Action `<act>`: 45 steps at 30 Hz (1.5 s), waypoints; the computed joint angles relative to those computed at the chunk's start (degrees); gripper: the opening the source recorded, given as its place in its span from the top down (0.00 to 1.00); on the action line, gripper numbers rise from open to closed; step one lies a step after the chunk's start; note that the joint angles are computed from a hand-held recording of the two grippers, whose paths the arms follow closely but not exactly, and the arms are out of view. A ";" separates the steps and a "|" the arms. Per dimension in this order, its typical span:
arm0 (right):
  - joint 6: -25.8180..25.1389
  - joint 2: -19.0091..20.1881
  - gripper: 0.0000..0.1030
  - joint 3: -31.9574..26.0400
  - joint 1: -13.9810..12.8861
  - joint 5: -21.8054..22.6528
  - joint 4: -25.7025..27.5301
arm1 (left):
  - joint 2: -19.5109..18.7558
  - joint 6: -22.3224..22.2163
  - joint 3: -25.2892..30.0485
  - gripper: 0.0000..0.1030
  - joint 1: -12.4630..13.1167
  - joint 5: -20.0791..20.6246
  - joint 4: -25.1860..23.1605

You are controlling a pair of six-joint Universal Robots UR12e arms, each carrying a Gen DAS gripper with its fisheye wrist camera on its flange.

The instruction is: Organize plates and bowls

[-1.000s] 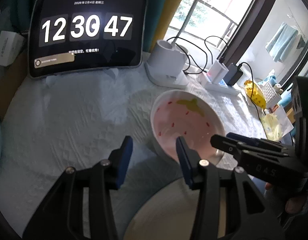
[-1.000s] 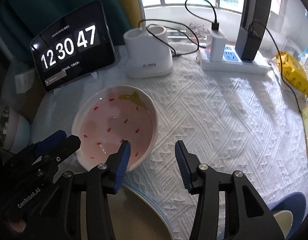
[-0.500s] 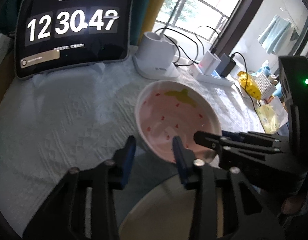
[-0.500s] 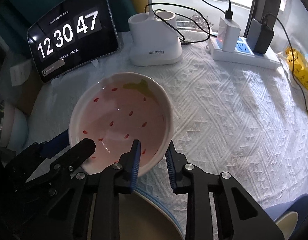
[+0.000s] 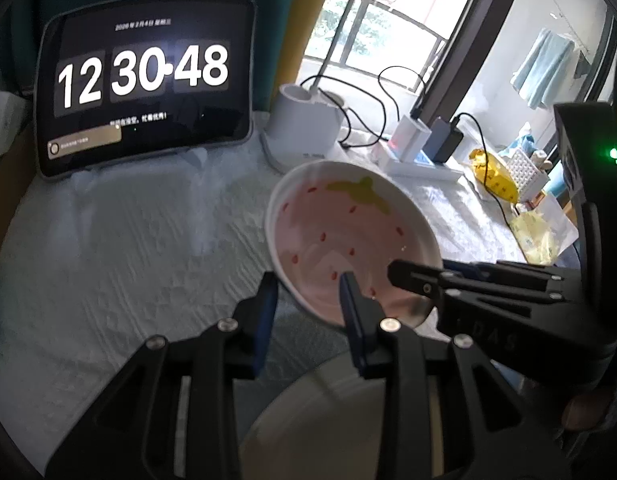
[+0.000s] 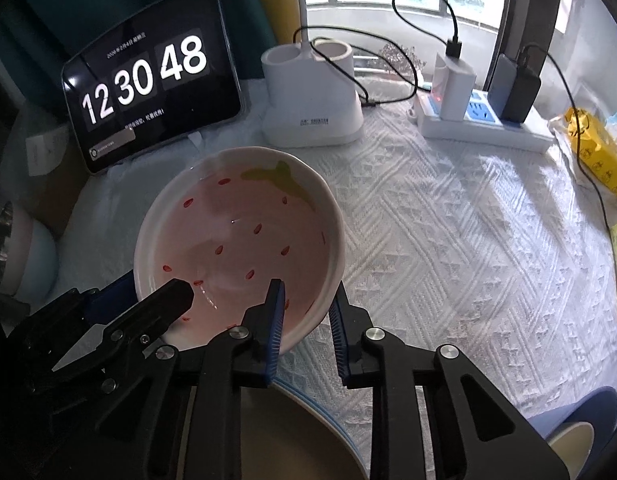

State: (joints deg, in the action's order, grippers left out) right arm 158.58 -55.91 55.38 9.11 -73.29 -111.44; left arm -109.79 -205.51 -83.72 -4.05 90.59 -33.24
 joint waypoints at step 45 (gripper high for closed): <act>-0.74 -9.59 0.77 10.29 -5.77 6.09 -9.29 | 1.34 2.70 2.91 0.68 -7.05 6.62 1.99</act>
State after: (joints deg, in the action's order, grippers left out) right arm 157.85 -65.50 65.68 3.34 -67.21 -120.73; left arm -108.45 -202.81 -80.81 -11.10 97.21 -31.24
